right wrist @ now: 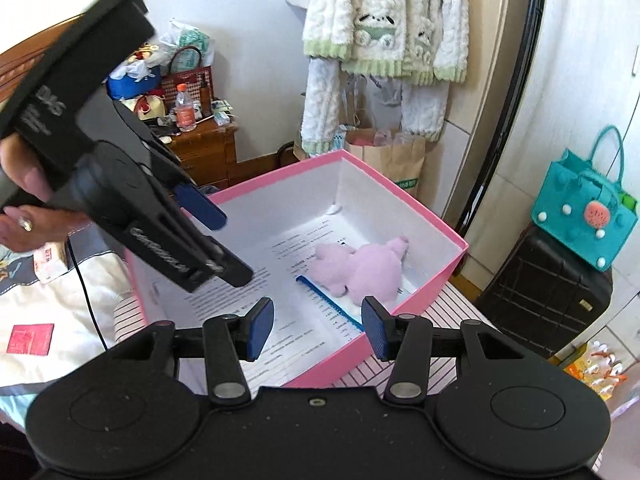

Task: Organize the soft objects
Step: 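Withdraw the right gripper from the box back toward the table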

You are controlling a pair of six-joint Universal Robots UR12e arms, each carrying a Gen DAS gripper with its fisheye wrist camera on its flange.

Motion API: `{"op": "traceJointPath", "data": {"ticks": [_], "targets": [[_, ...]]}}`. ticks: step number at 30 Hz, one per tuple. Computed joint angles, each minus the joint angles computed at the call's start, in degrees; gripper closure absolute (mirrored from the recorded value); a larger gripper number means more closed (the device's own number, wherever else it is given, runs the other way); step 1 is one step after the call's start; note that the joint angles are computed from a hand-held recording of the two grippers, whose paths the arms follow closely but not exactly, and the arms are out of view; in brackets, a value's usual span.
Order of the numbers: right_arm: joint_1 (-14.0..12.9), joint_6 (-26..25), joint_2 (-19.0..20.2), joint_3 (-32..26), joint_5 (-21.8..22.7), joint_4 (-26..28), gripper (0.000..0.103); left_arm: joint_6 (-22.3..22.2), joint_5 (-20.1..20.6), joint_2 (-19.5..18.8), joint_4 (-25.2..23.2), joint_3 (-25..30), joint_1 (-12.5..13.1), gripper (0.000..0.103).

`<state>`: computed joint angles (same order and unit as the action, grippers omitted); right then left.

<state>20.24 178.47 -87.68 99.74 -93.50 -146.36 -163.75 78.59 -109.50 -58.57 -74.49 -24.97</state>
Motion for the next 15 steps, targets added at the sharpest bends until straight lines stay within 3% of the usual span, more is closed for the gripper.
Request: {"op": "traceJointPath", "data": {"ticks": [15], "targets": [[2.9, 0.3, -5.8, 3.5, -1.9, -3.1, 0.048, 6.0, 1.2, 8.8, 4.2, -8.1, -0.9, 0.034]]}}
